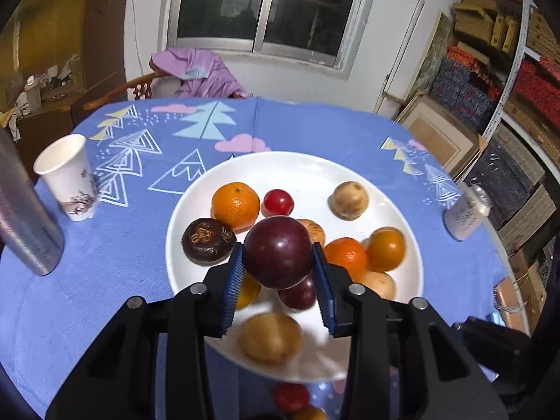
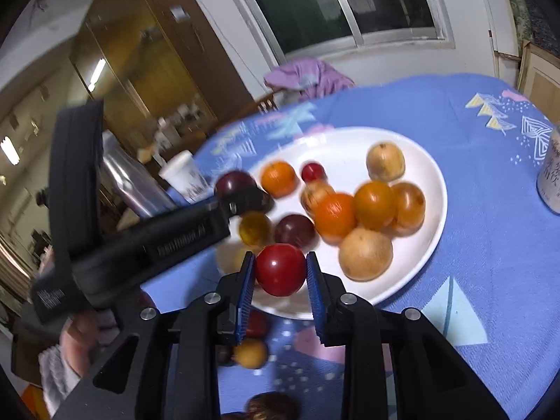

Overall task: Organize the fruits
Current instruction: 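Carry the plum and tomato over the white plate and open both tools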

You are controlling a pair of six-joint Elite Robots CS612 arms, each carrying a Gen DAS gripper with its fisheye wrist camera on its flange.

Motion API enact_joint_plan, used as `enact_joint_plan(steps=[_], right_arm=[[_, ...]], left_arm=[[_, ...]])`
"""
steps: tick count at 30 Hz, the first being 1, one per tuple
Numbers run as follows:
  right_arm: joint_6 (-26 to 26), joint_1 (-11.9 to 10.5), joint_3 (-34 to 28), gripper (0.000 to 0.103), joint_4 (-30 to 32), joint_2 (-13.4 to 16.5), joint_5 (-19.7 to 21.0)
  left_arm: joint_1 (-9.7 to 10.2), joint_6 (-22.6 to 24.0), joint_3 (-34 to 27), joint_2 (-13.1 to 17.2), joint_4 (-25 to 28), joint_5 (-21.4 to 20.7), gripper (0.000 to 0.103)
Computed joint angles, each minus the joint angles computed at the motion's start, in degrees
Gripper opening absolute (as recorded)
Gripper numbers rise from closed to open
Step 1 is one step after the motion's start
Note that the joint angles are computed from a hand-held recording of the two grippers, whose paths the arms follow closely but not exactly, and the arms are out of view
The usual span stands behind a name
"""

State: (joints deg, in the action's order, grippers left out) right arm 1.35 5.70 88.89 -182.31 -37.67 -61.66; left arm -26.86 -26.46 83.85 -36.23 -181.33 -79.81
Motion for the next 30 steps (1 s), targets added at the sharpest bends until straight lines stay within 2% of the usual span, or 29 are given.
enact_joint_plan(steps=[8, 13, 17, 21, 30], right_arm=[[-1.2, 1.0, -2.0, 0.030, 1.7, 1.7, -4.5], [-1.7, 1.3, -2.2, 0.030, 2.1, 2.0, -5.9], [-1.6, 1.1, -2.3, 0.031, 2.5, 2.0, -5.1], [-1.1, 0.9, -2.1, 0.034, 1.9, 1.9, -4.2], [0.1, 0.2, -1.1, 0.037, 0.1, 1.3, -2.1]], left_arm=[[1.43, 0.8, -5.2, 3.3, 4.0, -3.9, 0.037], [1.52, 0.7, -5.7, 3.7, 4.7, -3.4, 0.038], [1.57, 0.0, -5.4, 3.4, 4.4, -3.5, 0.039], [1.25, 0.3, -4.6, 2.9, 3.0, -2.0, 0.051], [1.03, 0.8, -3.1, 1.7, 0.8, -1.5, 0.052]])
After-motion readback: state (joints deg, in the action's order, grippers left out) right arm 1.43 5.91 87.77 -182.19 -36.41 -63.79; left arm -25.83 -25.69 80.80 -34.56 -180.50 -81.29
